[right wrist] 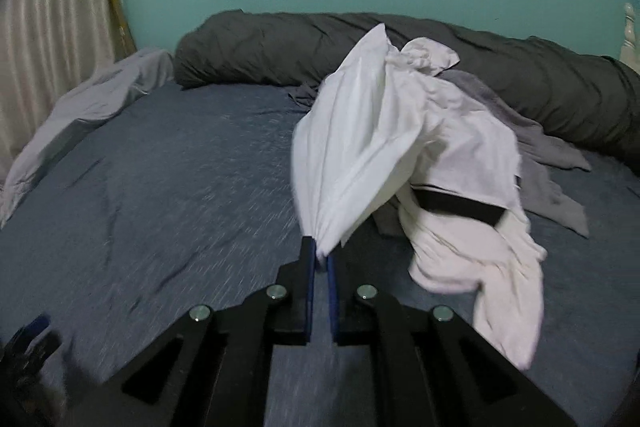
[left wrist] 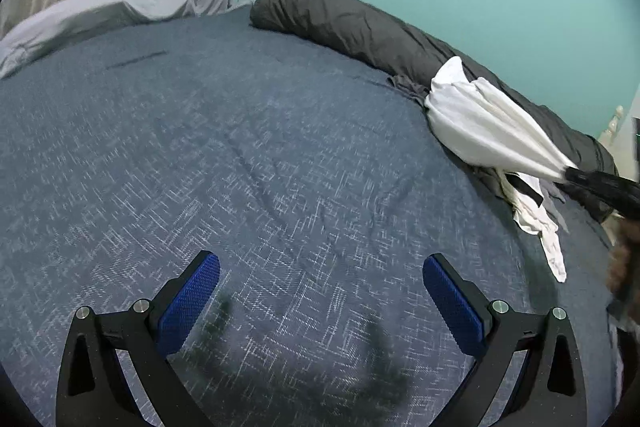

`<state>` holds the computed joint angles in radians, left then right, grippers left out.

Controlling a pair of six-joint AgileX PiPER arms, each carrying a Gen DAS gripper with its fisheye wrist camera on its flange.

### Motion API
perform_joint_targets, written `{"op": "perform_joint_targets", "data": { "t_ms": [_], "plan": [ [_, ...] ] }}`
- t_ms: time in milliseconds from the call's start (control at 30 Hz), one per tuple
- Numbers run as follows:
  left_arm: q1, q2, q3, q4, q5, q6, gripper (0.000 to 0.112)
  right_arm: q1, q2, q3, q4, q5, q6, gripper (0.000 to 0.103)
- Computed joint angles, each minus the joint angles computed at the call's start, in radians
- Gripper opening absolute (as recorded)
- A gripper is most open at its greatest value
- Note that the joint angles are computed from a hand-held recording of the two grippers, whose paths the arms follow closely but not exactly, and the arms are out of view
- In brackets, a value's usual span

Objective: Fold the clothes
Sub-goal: 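Lift the white shirt with the right gripper and pull it off the pile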

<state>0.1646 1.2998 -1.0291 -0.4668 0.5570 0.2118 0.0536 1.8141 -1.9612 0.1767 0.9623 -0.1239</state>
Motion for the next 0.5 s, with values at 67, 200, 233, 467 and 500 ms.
{"op": "perform_joint_targets", "data": {
  "t_ms": [67,200,233,467,500],
  "plan": [
    [0.002,-0.031,0.014,-0.006,0.008,0.009,0.103,-0.013,-0.106,0.106,0.033,-0.003,-0.027,0.005],
    [-0.005,-0.07,0.028,-0.011,0.03,0.011,0.103,-0.017,-0.297,0.293,0.082,0.018,-0.087,0.005],
    [-0.019,-0.072,0.028,0.006,0.034,-0.007,0.103,-0.01,-0.341,0.342,0.09,0.027,-0.099,0.005],
    [-0.048,-0.078,0.031,0.014,0.044,-0.002,0.103,0.03,-0.58,0.682,0.192,0.077,-0.117,0.004],
    [-0.045,-0.076,0.032,0.009,0.045,0.004,0.103,0.03,-0.587,0.711,0.212,0.077,-0.115,0.004]
  ]
}}
